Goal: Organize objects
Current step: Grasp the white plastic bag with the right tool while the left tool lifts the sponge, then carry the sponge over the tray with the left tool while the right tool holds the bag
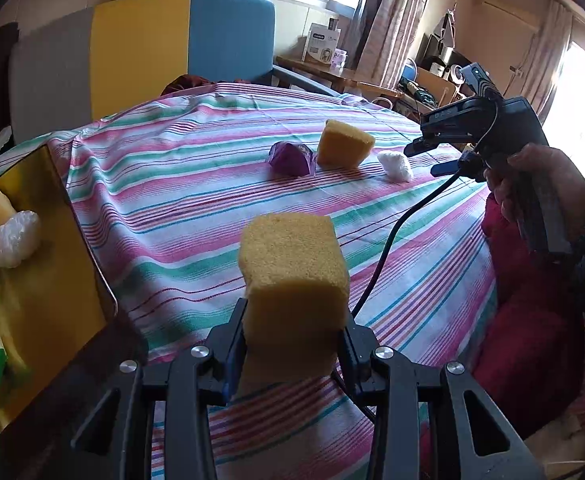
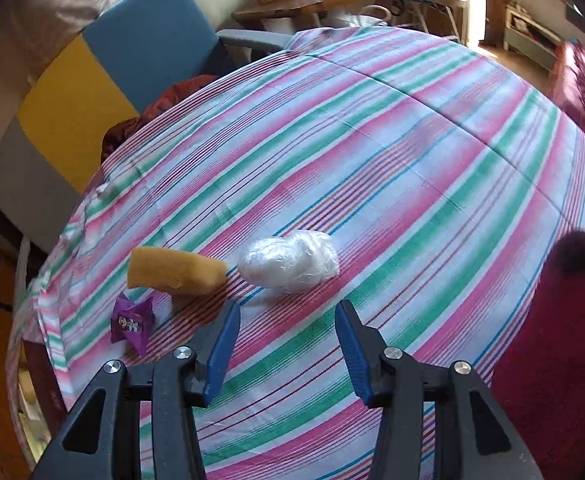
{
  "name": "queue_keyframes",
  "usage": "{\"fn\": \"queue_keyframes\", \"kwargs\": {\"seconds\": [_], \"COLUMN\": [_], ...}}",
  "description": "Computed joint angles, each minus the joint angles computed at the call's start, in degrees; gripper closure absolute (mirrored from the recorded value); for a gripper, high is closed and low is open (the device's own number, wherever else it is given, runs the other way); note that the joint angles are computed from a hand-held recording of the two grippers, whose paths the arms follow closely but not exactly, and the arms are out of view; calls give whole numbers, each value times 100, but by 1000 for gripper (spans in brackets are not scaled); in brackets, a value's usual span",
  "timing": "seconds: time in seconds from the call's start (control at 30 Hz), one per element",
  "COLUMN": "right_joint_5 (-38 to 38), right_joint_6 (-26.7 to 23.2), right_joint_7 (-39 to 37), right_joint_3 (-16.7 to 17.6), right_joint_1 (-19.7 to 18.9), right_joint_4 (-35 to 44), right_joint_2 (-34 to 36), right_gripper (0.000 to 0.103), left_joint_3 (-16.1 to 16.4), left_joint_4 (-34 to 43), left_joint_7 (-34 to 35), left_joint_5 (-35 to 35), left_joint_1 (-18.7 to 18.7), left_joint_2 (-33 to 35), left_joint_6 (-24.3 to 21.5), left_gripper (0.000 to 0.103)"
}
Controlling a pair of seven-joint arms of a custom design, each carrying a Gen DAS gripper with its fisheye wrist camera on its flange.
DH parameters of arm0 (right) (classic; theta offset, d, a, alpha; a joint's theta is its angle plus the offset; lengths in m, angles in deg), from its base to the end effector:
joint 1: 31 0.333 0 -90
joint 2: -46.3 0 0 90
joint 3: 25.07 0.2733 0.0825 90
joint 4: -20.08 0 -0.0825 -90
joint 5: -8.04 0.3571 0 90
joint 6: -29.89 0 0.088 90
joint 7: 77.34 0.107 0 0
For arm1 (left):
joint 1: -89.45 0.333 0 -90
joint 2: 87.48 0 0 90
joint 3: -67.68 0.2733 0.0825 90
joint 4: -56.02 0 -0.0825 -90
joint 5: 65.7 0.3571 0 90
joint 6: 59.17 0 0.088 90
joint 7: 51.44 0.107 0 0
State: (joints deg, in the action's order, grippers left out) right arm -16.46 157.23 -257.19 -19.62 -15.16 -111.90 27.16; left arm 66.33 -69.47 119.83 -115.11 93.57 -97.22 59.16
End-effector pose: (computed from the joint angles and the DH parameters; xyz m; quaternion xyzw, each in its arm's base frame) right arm 0.4352 0.1577 0.4764 -0.2814 0.9310 -0.1730 0.1553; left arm 0.4946 -0.0162 0.4489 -0.2802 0.8853 -0.3710 0.0016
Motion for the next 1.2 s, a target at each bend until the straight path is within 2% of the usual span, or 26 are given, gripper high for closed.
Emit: {"fn": "queue_keyframes", "kwargs": {"seconds": [0.2,0.3,0.37,0.47,0.5,0.53,0.6,0.7,0.83,0.97,1.2], "right_joint_5": [125,61,19,-33,-33,-76,-24,-91,266,181,-18], "right_joint_6": [-1289,-1770,-1919,-1681,-1669,-1679,-1256,-929,-272,-86,-317], "right_joint_7": [-2170,-2719,-2946,-2942,-2856,-2702,-2488,-1992,-1694,-1468,-1400], "right_joint_3": [-125,-106,-118,-147,-144,-125,-138,-61,-139,-129,-57], "right_joint_1": [87,69,46,2,-4,2,-7,31,19,-41,-15], "right_joint_4": [1211,1555,1727,1620,1578,1538,1310,972,530,362,505], "right_joint_2": [980,1299,1522,1591,1578,1541,1361,1037,784,683,774], "right_gripper": [43,41,41,43,63,62,64,64,63,63,64], "left_joint_3": [8,5,2,0,2,3,1,-9,0,17,39], "left_joint_4": [52,73,80,91,92,97,110,92,67,15,-56], "left_joint_7": [-44,-64,-69,-64,-63,-61,-63,-61,-69,-34,-27], "left_joint_5": [3,5,6,3,7,6,-9,-37,-68,-123,-142], "left_joint_1": [12,20,23,28,31,34,34,30,34,37,42], "left_joint_2": [49,70,80,90,91,94,117,113,80,15,-92], "left_joint_6": [-78,-103,-107,-112,-119,-127,-131,-116,-106,-52,29], "left_gripper": [62,62,62,62,62,62,62,62,62,62,62]}}
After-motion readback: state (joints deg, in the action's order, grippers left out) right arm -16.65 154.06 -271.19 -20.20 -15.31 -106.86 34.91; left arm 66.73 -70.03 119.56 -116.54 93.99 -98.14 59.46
